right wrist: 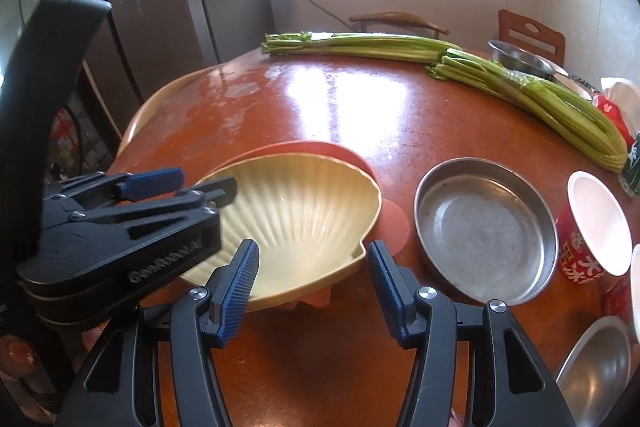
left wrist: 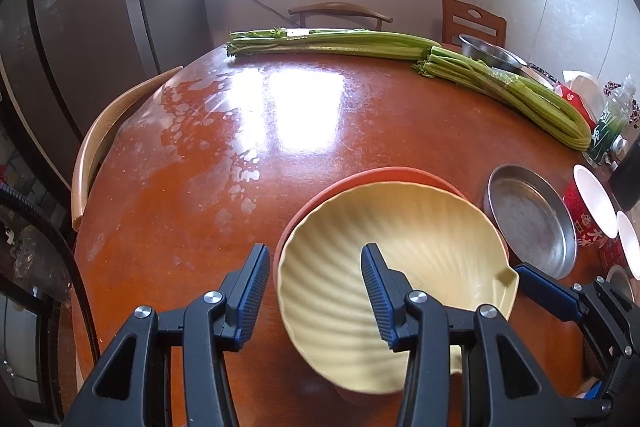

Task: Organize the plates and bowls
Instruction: 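Lower the shell plate onto the pink plate and open the left gripper, then move the left gripper to the rim of the silver metal tray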

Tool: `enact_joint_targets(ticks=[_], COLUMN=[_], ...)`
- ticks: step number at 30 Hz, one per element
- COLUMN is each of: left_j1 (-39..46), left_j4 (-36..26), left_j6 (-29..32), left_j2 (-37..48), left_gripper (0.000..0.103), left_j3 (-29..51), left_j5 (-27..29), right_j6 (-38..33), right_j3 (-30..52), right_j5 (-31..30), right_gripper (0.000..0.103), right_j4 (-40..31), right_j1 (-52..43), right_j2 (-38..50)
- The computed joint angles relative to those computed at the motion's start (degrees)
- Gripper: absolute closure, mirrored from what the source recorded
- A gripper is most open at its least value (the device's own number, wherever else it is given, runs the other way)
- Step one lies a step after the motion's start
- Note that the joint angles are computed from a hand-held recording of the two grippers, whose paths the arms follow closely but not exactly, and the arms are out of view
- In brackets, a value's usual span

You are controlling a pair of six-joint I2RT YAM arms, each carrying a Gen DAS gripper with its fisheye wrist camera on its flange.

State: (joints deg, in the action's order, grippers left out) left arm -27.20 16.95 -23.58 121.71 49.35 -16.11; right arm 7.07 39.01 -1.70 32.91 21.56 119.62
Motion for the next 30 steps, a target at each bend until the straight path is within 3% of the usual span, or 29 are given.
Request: enact_joint_targets(ticks=[9,30], left_j1=[-1.5,-14.7], left_j4=[1.2,-5.2], left_j6=[-0.5,-4.7], left_j2=[-4.5,-15.1], left_gripper=[0.052,0.046], left_j3=[-3.2,-4.4], left_j5=[-2.0,-10.5], right_j6=[0.5,-3.8], right_j3=[-4.2,-21.0], right_j5=[-1.5,-9.6], right_gripper=[0.044,0.043], right_j4=[2.6,1.3], right_j1=[-2.5,-15.9], right_j2=[-4.7,-30.1])
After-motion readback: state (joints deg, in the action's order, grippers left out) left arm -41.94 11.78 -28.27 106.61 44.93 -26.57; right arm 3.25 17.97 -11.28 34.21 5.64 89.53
